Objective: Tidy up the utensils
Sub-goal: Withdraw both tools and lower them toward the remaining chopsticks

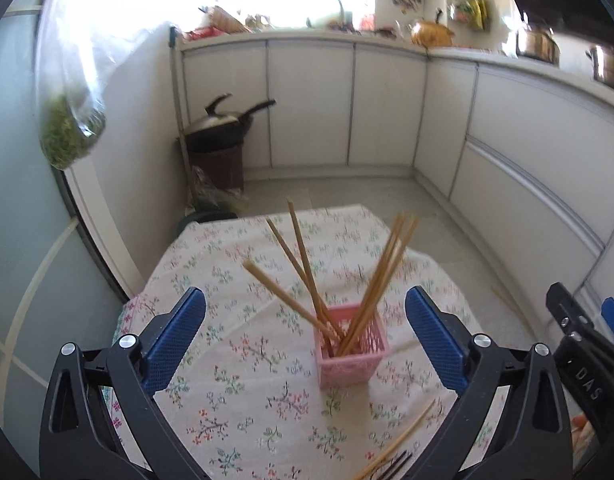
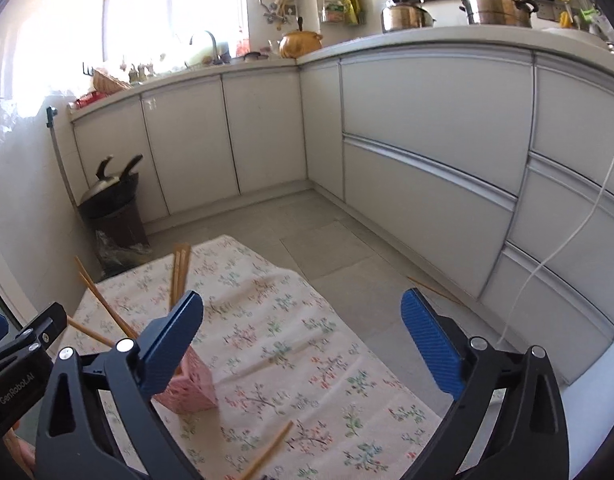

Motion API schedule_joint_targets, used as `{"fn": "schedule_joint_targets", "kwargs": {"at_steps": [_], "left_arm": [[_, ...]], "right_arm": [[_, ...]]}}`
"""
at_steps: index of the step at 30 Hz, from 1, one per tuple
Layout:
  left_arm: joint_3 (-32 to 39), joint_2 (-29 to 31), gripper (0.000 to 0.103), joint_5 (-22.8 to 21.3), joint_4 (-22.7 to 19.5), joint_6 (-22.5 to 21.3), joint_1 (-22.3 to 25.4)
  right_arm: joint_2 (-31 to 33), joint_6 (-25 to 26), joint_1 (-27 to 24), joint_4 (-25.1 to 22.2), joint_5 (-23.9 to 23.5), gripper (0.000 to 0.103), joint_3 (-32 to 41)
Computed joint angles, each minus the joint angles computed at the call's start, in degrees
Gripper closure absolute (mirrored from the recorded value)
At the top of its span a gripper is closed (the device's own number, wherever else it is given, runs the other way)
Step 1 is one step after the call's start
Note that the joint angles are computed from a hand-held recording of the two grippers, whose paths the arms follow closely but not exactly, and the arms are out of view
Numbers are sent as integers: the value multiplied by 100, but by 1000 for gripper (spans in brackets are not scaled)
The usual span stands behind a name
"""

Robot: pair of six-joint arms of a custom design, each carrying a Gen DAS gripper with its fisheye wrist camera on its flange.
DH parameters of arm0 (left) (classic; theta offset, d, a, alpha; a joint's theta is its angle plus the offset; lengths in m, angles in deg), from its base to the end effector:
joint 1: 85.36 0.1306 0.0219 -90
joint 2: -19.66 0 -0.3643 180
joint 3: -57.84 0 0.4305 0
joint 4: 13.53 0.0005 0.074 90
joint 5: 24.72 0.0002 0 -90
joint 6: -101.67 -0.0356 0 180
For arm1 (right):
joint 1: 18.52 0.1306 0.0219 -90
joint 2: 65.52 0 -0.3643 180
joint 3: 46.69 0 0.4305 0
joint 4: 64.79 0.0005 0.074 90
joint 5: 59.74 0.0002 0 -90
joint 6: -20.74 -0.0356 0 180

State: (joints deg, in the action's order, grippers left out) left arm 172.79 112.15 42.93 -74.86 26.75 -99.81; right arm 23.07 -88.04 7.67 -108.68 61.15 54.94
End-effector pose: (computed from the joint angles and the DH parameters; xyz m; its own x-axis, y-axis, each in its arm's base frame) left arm 0.5055 -0.1168 0.5918 -0.5722 -0.1010 -0.8138 -0.2121 0.9769 0.0279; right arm 0.4767 0.2135 0.5381 -0.4303 0.0963 -0.8976 0.1640 0.9861 0.0271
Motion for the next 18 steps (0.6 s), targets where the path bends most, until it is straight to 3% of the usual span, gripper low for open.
{"fn": "schedule_joint_targets", "kwargs": {"at_steps": [7,12,18], "left_arm": [[120,327,7,846,-794,-55,-45],[373,781,7,1432,-1495,-272,-184],[580,1347,7,1614,-2140,-649,-428]], "right_arm": [[-325,-734,-508,-782,-667,7,-385],[-587,-1112,-774,-974,-1112,7,-680],[-733,-1499,-1149,-1297,-1865,7,-911]]}}
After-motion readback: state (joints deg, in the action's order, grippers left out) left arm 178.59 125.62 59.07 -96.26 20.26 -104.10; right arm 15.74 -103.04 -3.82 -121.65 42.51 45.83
